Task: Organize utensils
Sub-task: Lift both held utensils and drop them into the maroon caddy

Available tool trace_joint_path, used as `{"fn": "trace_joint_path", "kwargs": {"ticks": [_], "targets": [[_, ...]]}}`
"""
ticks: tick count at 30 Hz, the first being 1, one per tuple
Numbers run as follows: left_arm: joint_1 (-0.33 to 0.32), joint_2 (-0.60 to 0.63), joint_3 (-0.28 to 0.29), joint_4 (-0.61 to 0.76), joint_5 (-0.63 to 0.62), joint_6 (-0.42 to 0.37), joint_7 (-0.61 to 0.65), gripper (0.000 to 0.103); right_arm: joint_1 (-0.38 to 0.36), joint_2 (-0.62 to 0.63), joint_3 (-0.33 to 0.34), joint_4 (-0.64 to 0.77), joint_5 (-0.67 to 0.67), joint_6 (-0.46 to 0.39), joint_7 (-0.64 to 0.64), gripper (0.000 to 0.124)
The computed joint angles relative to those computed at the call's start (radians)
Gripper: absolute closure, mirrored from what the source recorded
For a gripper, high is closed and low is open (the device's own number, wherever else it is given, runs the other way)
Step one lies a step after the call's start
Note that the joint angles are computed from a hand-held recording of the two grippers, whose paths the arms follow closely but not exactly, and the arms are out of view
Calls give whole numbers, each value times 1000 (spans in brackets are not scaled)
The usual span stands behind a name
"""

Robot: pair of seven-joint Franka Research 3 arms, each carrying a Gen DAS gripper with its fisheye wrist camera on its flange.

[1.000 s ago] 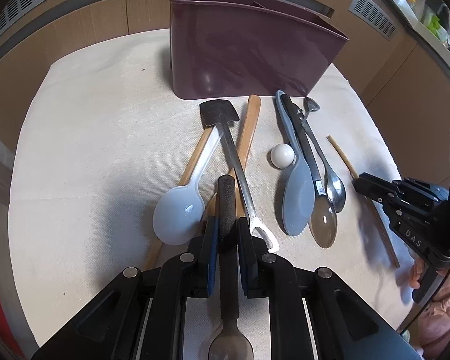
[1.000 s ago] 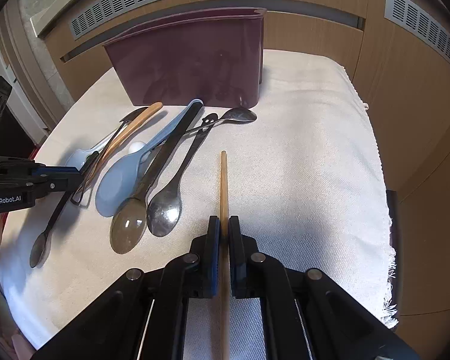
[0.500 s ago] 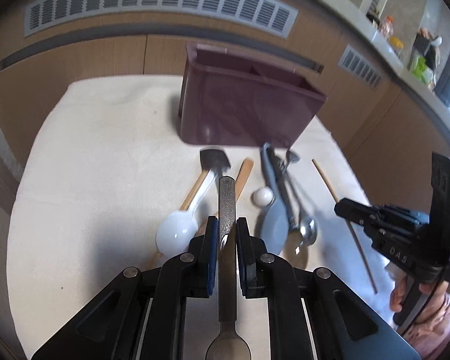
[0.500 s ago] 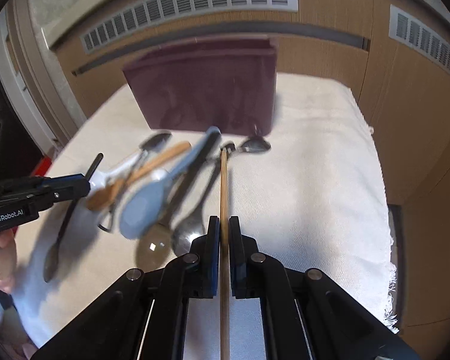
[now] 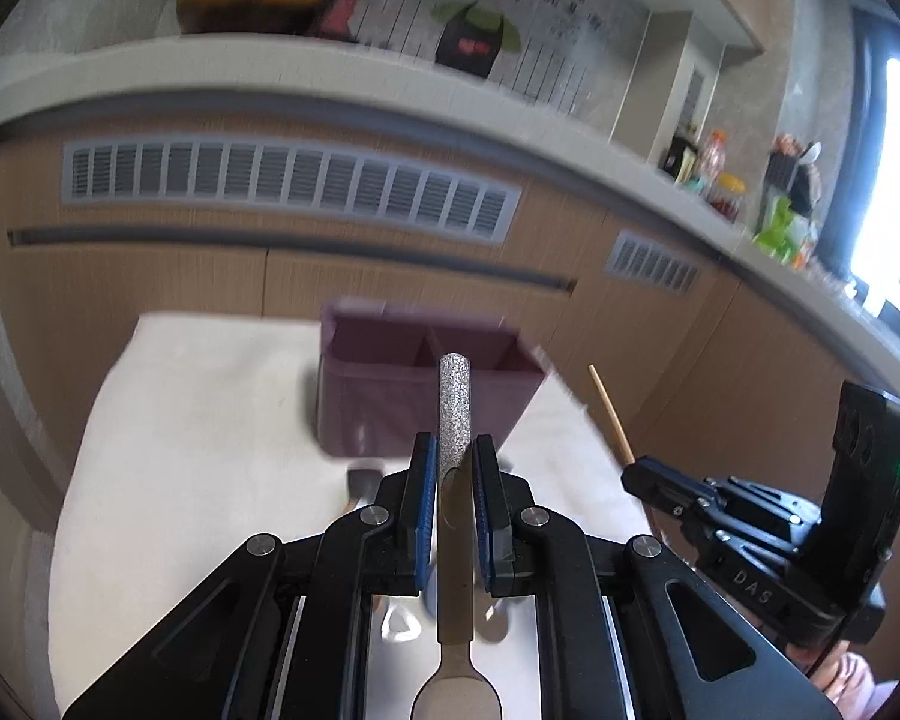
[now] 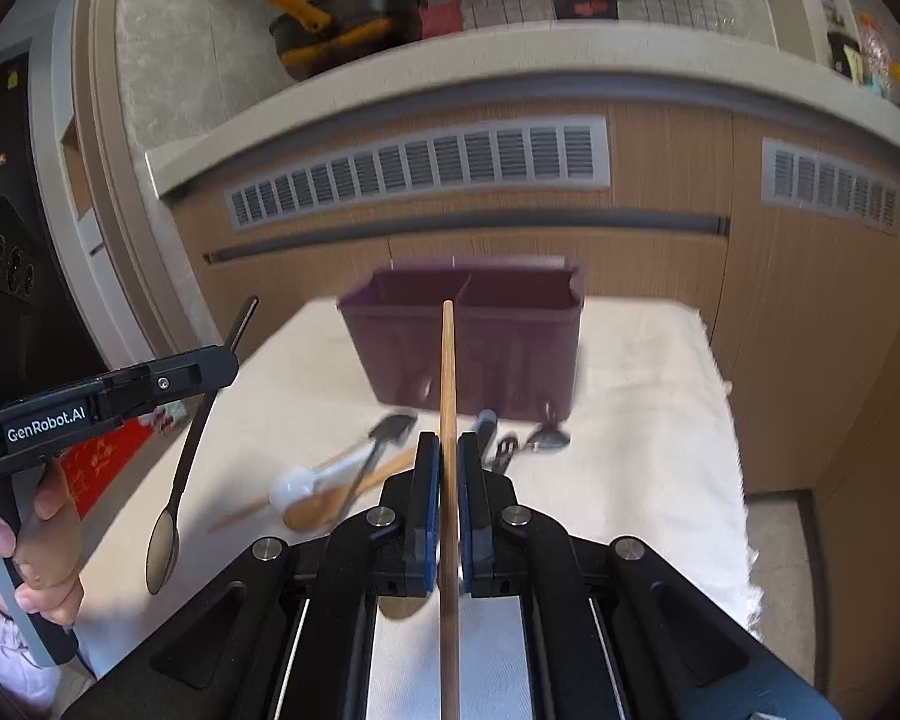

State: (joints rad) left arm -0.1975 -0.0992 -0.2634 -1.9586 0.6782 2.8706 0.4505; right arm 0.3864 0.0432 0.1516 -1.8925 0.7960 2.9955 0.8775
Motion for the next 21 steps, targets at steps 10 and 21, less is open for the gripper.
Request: {"fn": "trace_joint_path", "kwargs": {"ticks": [10, 21], "targets": [[-1, 177, 35, 469, 796, -50, -501, 91, -44, 211, 131, 549, 472, 191, -574, 119], [-66, 502, 146, 771, 640, -25, -328, 91, 93, 628, -135, 1007, -66, -5, 59, 119]]}}
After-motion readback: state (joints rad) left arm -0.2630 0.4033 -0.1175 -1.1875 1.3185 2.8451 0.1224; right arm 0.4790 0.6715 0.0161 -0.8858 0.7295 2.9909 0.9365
